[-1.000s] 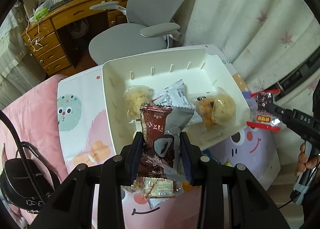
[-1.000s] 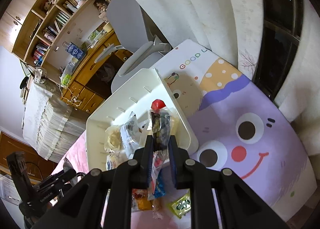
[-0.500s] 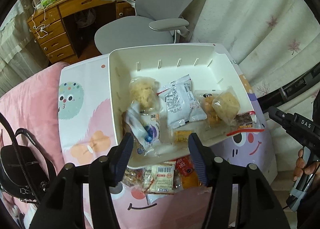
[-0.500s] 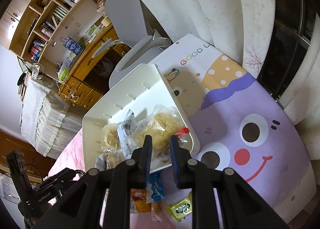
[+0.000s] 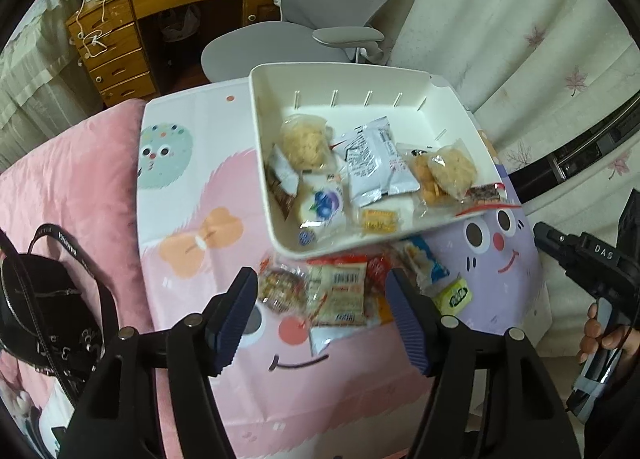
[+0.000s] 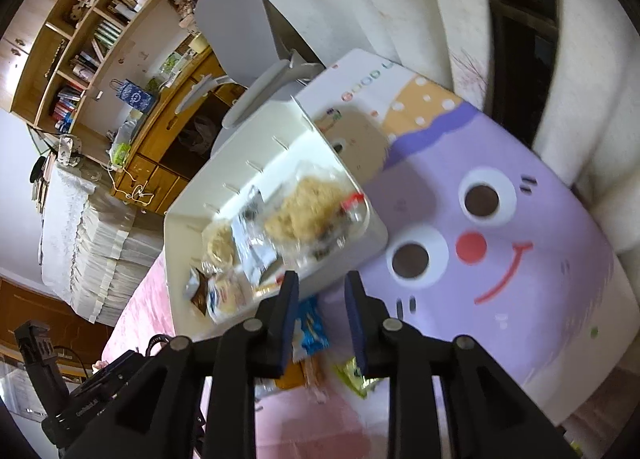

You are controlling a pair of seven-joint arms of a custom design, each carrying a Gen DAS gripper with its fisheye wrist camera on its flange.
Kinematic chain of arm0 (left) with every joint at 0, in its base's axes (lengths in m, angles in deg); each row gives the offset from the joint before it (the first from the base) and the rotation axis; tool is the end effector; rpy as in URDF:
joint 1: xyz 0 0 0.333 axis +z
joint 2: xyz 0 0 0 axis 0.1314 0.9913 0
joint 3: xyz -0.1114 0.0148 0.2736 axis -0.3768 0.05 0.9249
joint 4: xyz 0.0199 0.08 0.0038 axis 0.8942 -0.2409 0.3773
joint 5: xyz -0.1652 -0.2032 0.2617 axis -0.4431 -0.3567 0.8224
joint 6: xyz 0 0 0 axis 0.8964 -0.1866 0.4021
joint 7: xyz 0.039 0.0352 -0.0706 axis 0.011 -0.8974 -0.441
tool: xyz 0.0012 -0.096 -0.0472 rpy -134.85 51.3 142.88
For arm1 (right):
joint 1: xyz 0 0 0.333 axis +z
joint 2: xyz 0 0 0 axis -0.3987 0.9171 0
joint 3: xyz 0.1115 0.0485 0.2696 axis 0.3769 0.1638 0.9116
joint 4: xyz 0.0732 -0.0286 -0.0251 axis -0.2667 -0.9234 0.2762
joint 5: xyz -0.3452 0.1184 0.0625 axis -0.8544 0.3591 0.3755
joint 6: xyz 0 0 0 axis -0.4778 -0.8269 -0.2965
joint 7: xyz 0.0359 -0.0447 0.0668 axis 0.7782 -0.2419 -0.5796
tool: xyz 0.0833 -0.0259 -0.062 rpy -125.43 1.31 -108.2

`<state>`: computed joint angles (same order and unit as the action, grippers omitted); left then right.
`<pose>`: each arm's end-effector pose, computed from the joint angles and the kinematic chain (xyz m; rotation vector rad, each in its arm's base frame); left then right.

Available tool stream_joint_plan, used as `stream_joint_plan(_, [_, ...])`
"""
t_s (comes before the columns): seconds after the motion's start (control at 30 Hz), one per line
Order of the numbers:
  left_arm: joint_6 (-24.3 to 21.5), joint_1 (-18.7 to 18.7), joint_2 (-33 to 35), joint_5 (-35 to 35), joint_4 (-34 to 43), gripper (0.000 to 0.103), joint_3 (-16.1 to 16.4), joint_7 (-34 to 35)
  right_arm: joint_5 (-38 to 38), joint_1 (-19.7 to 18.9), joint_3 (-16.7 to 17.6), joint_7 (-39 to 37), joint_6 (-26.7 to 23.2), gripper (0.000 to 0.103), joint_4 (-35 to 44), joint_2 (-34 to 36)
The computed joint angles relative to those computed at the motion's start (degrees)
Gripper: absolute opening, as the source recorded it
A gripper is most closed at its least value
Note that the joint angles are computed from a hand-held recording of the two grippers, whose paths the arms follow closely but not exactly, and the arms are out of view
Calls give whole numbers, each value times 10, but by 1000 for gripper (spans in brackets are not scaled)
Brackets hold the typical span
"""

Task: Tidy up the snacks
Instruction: 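Move both tools back toward the remaining snacks beside the tray, then grasp the clear nut packet with the left tool while the right tool grasps the green pineapple-cake packet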

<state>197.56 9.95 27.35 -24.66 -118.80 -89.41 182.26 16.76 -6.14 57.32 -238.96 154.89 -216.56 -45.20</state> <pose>0.5820 -0.0632 0.5606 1.4273 -2.7095 0.6435 0.3918 0.2626 0.5380 -0.7262 2.4226 -0.2033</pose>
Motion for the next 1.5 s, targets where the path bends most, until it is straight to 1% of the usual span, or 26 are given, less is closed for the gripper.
stream_joint_plan(0.17, [-6, 12, -20, 9, -31, 67, 11, 13, -2, 5, 25, 67, -6, 28, -12, -6])
stream_joint_plan(0.27, [-11, 18, -31, 9, -48, 67, 17, 21, -5, 13, 34, 103, -8, 31, -19, -7])
stream_joint_plan(0.37, [-9, 22, -39, 9, -64, 67, 21, 27, -10, 22, 42, 128, -20, 33, -15, 1])
stream_joint_plan(0.5, [-4, 26, -47, 3, -83, 68, 26, 38, -24, 38, 49, 151, -48, 33, 1, 20])
stream_joint_plan(0.6, [-1, 31, -54, -18, -97, 73, 31, 52, -37, 55, 51, 158, -71, 33, 19, 38])
stream_joint_plan(0.73, [6, 33, -57, -24, -110, 73, 33, 46, -53, 78, 49, 167, -92, 33, 34, 57])
stream_joint_plan(0.83, [7, 35, -54, -35, -114, 73, 35, 34, -55, 95, 43, 161, -106, 33, 44, 73])
stream_joint_plan(0.93, [14, 36, -50, -42, -118, 76, 34, 16, -56, 107, 34, 150, -102, 40, 47, 84])
stream_joint_plan(0.97, [15, 36, -45, -44, -117, 76, 34, 3, -55, 110, 31, 145, -101, 43, 49, 89])
stream_joint_plan(1.03, [16, 35, -34, -45, -112, 76, 31, -25, -57, 115, 26, 131, -99, 44, 54, 99])
stream_joint_plan(1.1, [15, 35, -23, -41, -106, 76, 29, -49, -57, 119, 21, 117, -96, 50, 58, 108])
stream_joint_plan(1.2, [22, 33, -5, -32, -97, 77, 24, -89, -40, 122, 7, 78, -85, 59, 62, 122])
stream_joint_plan(1.37, [35, 28, 29, -13, -86, 77, 16, -164, -8, 123, -11, 6, -80, 62, 71, 146])
stream_joint_plan(1.43, [39, 26, 41, -6, -82, 77, 12, -183, 0, 123, -16, -25, -86, 63, 78, 157])
stream_joint_plan(1.5, [50, 23, 47, 1, -83, 77, 8, -196, 0, 124, -19, -56, -97, 69, 87, 170])
